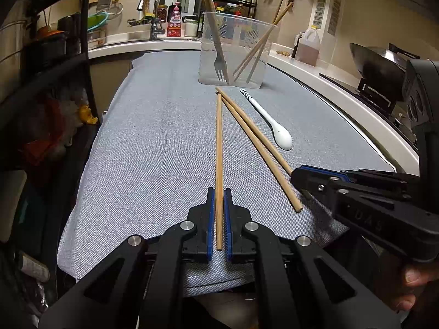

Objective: Organize utensils

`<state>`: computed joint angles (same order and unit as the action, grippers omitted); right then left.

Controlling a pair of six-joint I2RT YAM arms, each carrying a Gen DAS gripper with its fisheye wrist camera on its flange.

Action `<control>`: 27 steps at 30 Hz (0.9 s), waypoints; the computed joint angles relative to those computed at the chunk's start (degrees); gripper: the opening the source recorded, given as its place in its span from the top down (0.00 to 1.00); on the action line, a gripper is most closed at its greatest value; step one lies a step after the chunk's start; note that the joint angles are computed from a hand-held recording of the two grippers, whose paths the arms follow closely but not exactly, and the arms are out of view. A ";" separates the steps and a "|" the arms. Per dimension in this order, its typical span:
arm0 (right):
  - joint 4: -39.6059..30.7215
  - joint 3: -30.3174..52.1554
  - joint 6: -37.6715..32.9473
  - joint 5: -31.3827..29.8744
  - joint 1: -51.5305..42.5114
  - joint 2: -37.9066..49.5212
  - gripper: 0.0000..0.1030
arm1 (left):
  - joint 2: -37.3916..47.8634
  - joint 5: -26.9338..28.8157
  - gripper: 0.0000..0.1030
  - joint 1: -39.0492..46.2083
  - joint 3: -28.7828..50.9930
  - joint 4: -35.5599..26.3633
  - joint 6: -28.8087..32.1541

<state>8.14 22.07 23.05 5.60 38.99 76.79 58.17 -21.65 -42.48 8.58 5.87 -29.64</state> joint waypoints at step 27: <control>3.05 -10.18 -10.81 -8.63 -23.45 -11.40 0.95 | 11.36 1.08 0.94 -0.01 6.43 3.14 2.13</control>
<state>11.19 11.89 12.25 -3.04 15.54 65.39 69.53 -20.57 -42.49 15.02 9.01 -27.51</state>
